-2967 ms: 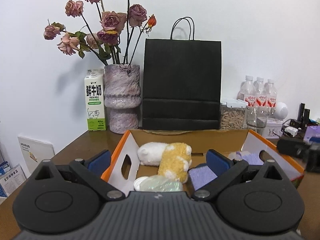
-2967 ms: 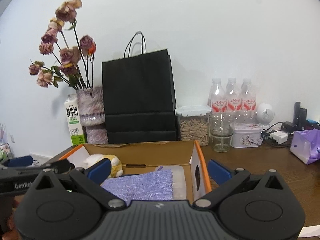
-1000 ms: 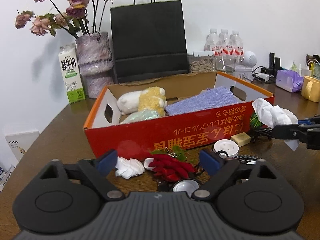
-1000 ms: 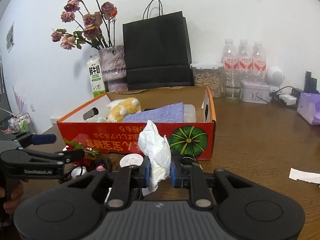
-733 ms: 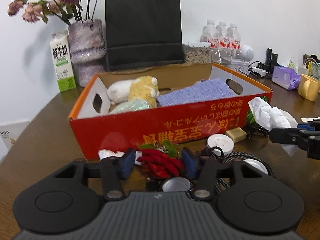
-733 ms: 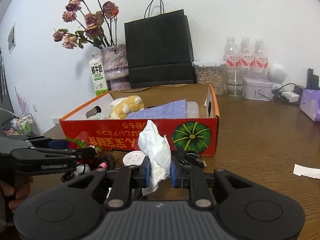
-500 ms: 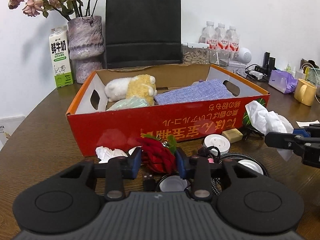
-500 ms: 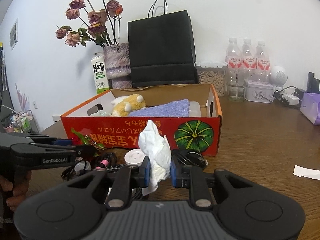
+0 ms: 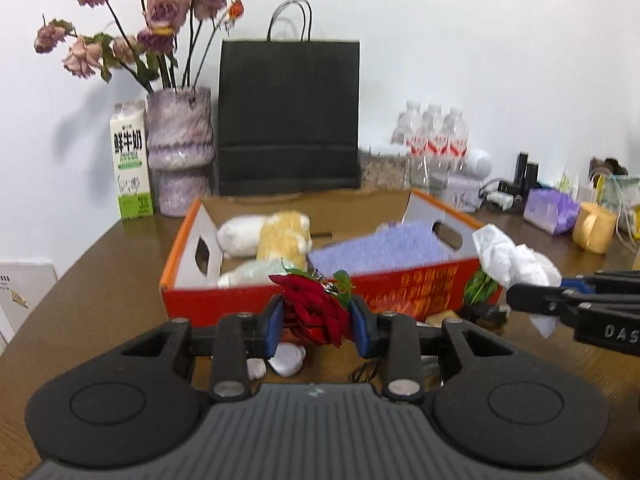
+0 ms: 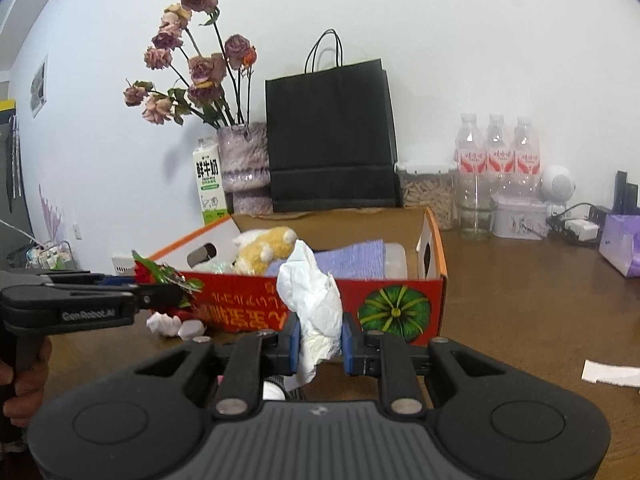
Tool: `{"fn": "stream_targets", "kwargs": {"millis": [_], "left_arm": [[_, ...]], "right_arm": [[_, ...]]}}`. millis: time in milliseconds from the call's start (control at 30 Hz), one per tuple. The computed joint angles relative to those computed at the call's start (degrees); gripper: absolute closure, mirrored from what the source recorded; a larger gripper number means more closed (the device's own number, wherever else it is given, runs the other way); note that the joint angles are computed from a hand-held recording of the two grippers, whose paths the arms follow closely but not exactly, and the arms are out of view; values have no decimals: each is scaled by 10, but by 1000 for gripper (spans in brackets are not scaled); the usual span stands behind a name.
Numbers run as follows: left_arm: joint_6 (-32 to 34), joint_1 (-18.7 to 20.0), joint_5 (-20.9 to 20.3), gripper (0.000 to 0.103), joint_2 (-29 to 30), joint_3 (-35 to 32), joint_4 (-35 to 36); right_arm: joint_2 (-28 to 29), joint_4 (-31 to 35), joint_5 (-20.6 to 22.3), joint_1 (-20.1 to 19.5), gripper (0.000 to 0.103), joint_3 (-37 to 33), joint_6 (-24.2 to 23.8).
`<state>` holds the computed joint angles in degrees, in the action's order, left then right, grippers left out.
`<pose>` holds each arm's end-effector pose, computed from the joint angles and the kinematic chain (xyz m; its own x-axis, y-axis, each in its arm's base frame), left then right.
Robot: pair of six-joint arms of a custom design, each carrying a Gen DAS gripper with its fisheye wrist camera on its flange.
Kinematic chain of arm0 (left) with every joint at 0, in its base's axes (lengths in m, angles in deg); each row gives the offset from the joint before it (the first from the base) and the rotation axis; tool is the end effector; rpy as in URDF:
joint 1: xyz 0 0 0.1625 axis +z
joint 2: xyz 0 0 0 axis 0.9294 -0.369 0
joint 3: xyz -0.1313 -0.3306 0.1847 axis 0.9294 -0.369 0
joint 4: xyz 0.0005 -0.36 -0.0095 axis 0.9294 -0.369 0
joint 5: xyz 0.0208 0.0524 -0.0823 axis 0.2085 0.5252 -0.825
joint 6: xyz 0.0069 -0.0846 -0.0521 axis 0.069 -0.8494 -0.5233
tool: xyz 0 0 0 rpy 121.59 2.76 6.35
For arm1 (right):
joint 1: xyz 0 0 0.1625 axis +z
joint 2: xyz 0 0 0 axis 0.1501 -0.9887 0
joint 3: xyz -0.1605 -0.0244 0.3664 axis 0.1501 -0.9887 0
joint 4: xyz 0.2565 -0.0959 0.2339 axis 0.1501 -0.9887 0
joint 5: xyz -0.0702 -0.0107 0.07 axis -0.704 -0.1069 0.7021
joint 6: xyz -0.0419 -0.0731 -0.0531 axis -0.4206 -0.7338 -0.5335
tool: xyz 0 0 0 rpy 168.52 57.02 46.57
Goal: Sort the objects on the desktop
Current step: 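Lower the rose into the cardboard box and release while the right gripper drops the tissue in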
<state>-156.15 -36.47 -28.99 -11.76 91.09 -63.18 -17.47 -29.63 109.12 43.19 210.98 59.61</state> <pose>-0.1653 -0.3511 -0.0261 -0.6773 0.3131 -0.6657 0.7320 0.3767 -0.5676 -0.0111 -0.3089 0.1480 -0.7716 -0.2120 0.5998 -0.6306 0.3790 -0.6772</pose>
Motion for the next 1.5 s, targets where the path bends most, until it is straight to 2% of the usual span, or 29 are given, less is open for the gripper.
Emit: {"fn": "stream_targets", "kwargs": {"millis": [167, 300, 433, 567, 700, 800, 1033, 1133, 1167, 1233, 1267, 1300, 1333, 1433, 1467, 1500], "left_arm": [[47, 1, -5, 68, -23, -10, -10], [80, 10, -4, 68, -35, -29, -23], [103, 28, -1, 68, -35, -59, -34], [101, 51, 5, 68, -20, -97, -31], [120, 77, 9, 68, 1, -136, -26], [117, 100, 13, 68, 20, -175, 4], [100, 139, 10, 68, 65, -260, 91], [104, 146, 8, 66, 75, -276, 108], [106, 147, 7, 65, 76, -276, 107], [120, 146, 0, 53, 77, -272, 92], [132, 144, -2, 44, 75, -264, 75], [142, 142, -4, 32, 74, -259, 64], [152, 139, -9, 26, 73, -254, 52], [181, 132, -23, 16, 67, -235, 9], [185, 130, -32, 5, 66, -230, -4], [193, 128, -38, 0, 62, -222, -24]], "right_arm": [[-3, 11, 35, 53, 84, -22, 16], [9, 1, 87, 119, 84, -53, 36], [52, -2, 151, 189, 84, -110, 68], [111, 1, 201, 235, 84, -179, 110], [166, 11, 241, 257, 84, -241, 138], [202, 22, 268, 266, 84, -284, 149], [251, 56, 306, 272, 84, -347, 132], [261, 67, 316, 272, 82, -360, 121], [263, 66, 319, 272, 80, -361, 119], [264, 61, 325, 271, 80, -360, 116], [264, 60, 327, 270, 75, -359, 116], [263, 62, 327, 269, 61, -359, 116], [262, 59, 327, 268, 44, -356, 116], [255, 14, 338, 271, 26, -333, 107], [252, -4, 343, 272, 23, -324, 104], [248, -20, 346, 272, 17, -316, 102]]}}
